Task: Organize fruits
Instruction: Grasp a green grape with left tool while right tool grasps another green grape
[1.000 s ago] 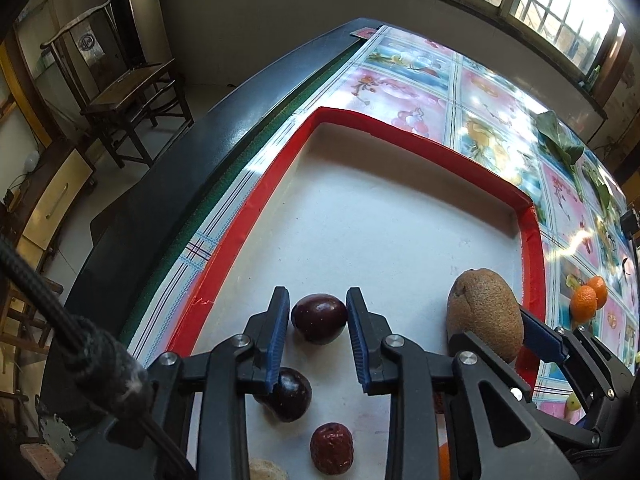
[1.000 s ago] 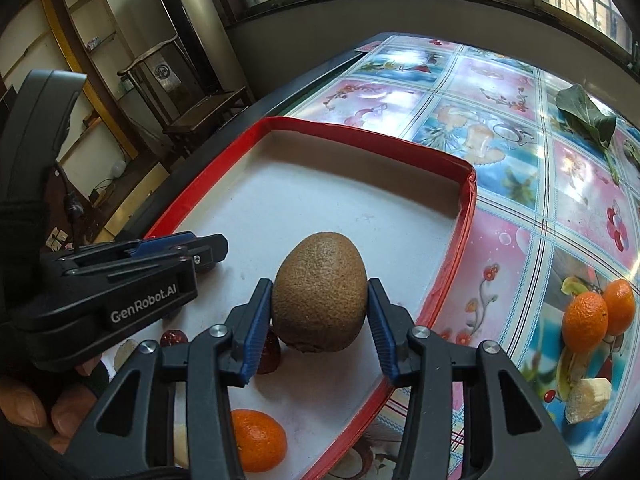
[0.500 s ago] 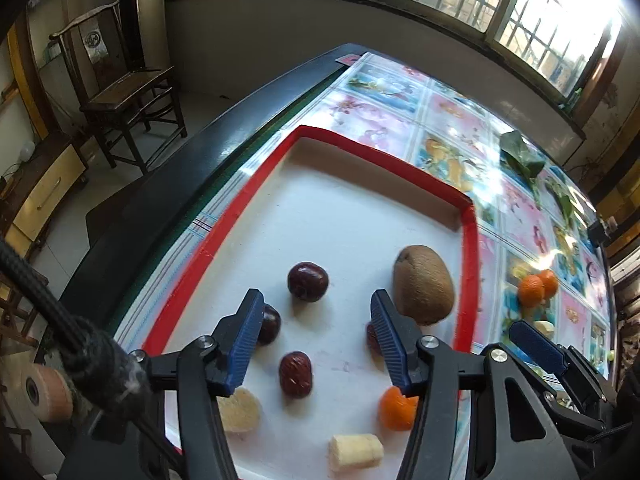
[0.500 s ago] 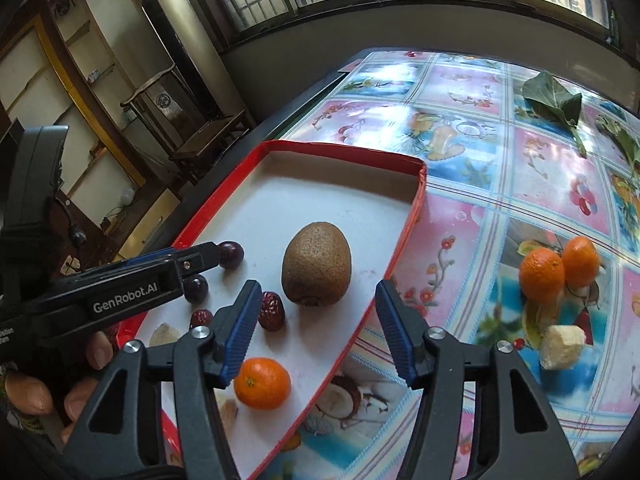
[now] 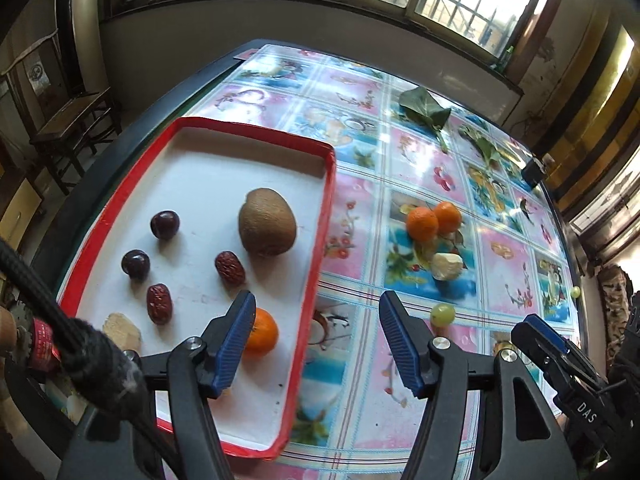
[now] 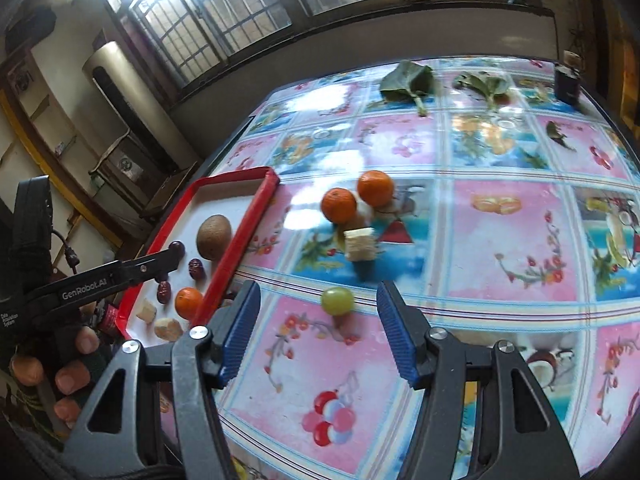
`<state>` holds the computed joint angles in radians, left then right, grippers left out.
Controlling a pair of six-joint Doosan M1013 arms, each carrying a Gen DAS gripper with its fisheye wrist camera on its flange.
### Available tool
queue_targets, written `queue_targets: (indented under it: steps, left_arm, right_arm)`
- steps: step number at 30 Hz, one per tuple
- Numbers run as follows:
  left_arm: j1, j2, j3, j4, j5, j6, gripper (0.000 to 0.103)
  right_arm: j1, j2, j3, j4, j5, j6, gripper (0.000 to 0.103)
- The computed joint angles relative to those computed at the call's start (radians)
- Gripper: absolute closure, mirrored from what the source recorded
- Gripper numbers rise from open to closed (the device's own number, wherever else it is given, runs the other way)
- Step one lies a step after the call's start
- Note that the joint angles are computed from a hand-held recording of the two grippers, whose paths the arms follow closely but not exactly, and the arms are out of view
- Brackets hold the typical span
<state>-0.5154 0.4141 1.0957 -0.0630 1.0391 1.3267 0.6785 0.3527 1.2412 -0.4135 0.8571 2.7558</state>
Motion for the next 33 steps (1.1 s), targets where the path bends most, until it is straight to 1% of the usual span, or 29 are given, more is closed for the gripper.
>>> queue_targets:
  steps: [6,15,17,20,23,25,27,30,32,33]
  left_arm:
    - [-0.031,-0.004,0.004,0.012,0.014,0.017,0.039]
    - [-0.071,0.004,0.005,-0.017,0.039,0.076,0.038]
    - [-0.08,0.009,0.005,-0.02,0.041,0.086,0.038]
    - [-0.081,0.017,0.001,-0.044,0.054,0.099,0.038]
    - [-0.081,0.023,-0.003,-0.052,0.065,0.107,0.038]
    - [-0.081,0.023,-0.001,-0.059,0.062,0.108,0.038]
    - [-0.08,0.026,-0.003,-0.066,0.062,0.112,0.038]
    - [-0.081,0.038,-0.012,-0.069,0.069,0.118,0.037]
    - [-0.081,0.048,-0.02,-0.078,0.077,0.124,0.037]
    - [-0.082,0.055,-0.026,-0.08,0.082,0.126,0.037]
  right_arm:
    - [0.001,-0.063,0.102,-0.049,-0.004,0.118,0.041]
    - [0.002,-0.117,0.188,-0.101,0.009,0.224,0.041]
    - [0.002,-0.13,0.208,-0.13,0.029,0.266,0.041]
    - [-0.003,-0.144,0.226,-0.181,0.097,0.336,0.041]
    - [-0.019,-0.158,0.242,-0.259,0.217,0.44,0.042]
    - [-0.044,-0.177,0.271,-0.305,0.278,0.546,0.042]
    - [-0.076,-0.193,0.296,-0.32,0.336,0.644,0.042]
    - [-0.122,-0.191,0.303,-0.31,0.4,0.66,0.042]
    - [-0.146,-0.179,0.294,-0.288,0.425,0.622,0.042]
    - [-0.155,-0.173,0.29,-0.279,0.429,0.608,0.044]
